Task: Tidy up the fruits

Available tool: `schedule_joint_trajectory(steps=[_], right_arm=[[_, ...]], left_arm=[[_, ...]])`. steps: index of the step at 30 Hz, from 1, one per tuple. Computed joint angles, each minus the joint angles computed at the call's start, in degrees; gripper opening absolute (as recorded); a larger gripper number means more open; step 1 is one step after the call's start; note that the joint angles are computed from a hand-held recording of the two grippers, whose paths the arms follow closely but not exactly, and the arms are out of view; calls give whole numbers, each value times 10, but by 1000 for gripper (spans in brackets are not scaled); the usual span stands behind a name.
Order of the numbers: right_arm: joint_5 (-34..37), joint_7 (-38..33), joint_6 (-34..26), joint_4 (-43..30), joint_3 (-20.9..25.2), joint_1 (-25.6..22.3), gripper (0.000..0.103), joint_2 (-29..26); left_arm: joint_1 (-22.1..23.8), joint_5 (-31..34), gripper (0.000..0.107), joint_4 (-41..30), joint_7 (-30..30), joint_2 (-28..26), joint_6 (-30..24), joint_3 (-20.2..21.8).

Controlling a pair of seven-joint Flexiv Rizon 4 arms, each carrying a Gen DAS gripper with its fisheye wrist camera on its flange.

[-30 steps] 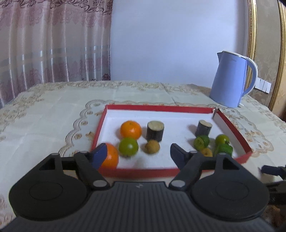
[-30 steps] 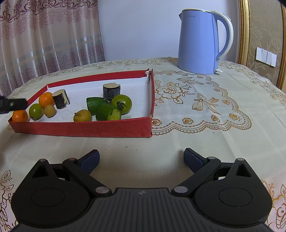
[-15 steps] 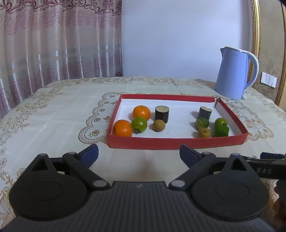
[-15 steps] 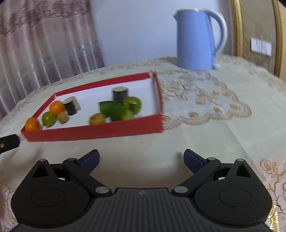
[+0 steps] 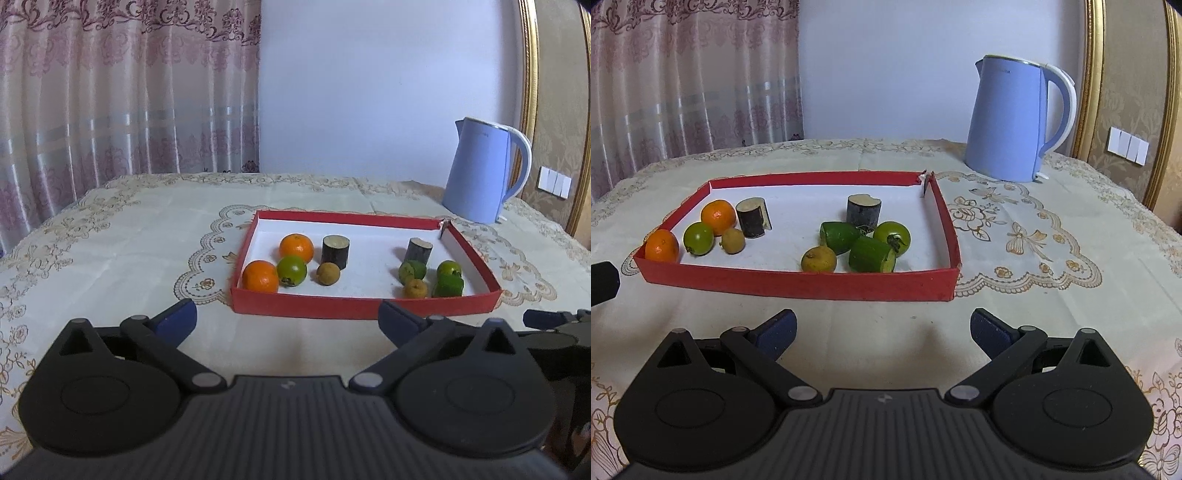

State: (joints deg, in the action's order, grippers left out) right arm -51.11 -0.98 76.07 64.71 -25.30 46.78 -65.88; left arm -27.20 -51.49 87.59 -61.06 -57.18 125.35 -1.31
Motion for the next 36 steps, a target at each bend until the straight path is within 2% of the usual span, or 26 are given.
schedule_joint_trajectory(steps=[4,8,15,24,36], right_arm=[[2,-13,-15,-12,9,-1,101,-2],[-2,-21,-28,-24,11,1,101,-5],[-9,-26,-46,-38,19,-1,101,-7],[-13,-27,-48,-48,25,-6,101,-11],[-9,-33,-48,-55,27,-8,101,-16]], left_arm=[[7,14,103,11,-17,9,-7,-5],[-14,-11,103,2,5,3,-2,15],[-8,-16,103,5,13,9,3,2],[-15,-35,103,-4,39,5,-5,4],[-13,-26,103,-7,40,3,-8,4]])
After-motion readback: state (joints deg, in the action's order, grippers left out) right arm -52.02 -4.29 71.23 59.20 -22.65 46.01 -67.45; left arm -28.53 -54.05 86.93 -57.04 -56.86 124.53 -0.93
